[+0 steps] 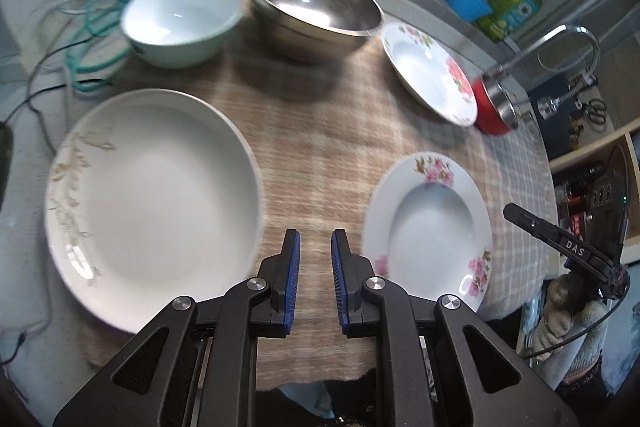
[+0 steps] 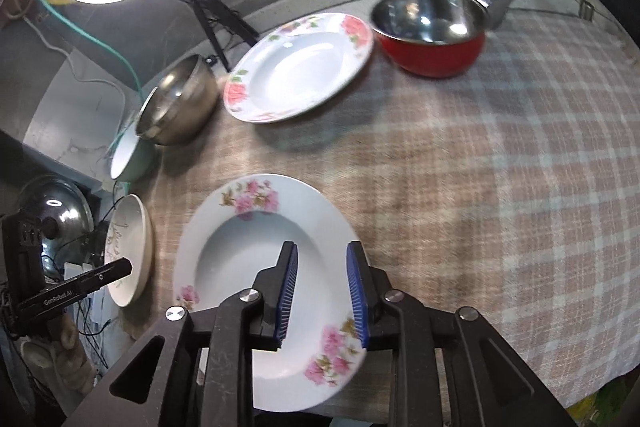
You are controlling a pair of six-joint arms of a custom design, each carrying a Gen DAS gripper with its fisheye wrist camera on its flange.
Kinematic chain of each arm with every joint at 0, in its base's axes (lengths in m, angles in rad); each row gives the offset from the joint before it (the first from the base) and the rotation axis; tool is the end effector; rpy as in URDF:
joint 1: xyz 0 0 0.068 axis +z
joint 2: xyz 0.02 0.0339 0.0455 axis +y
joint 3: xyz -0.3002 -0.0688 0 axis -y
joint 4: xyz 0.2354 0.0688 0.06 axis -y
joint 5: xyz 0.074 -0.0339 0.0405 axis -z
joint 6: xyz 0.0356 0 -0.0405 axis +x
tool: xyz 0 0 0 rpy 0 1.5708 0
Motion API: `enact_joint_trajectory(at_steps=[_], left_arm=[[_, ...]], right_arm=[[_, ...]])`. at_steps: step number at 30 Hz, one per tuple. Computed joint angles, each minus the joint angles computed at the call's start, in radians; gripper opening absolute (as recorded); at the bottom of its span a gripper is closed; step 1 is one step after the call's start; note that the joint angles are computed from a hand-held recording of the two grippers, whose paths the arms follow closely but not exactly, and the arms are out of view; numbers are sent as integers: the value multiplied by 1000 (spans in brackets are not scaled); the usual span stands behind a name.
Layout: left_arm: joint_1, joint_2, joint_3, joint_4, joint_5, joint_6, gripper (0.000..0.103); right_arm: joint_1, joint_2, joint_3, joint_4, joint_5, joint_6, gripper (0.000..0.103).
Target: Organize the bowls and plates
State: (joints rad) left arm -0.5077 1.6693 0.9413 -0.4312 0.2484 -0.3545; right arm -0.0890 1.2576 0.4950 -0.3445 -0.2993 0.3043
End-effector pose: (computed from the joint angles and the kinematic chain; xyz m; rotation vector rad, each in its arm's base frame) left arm 0.2654 -0.1577 0.2010 0.2887 2.8027 -0.5652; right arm 0.1877 -0.0062 0.1833 0.4293 2.6424 0.4689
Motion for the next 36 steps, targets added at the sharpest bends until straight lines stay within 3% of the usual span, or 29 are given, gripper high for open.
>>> enact_joint_trajectory(at_steps=[11, 20, 36], left_arm=[[264, -134, -143, 39, -42, 18, 14], [442, -130, -192, 75, -39, 76, 15], [518, -10, -165, 124, -20, 149, 20]], right_arm=[[324, 166, 115, 131, 46, 161, 26], [490, 366, 273, 182, 60, 210, 26], [594, 642, 489, 177, 17, 261, 26]])
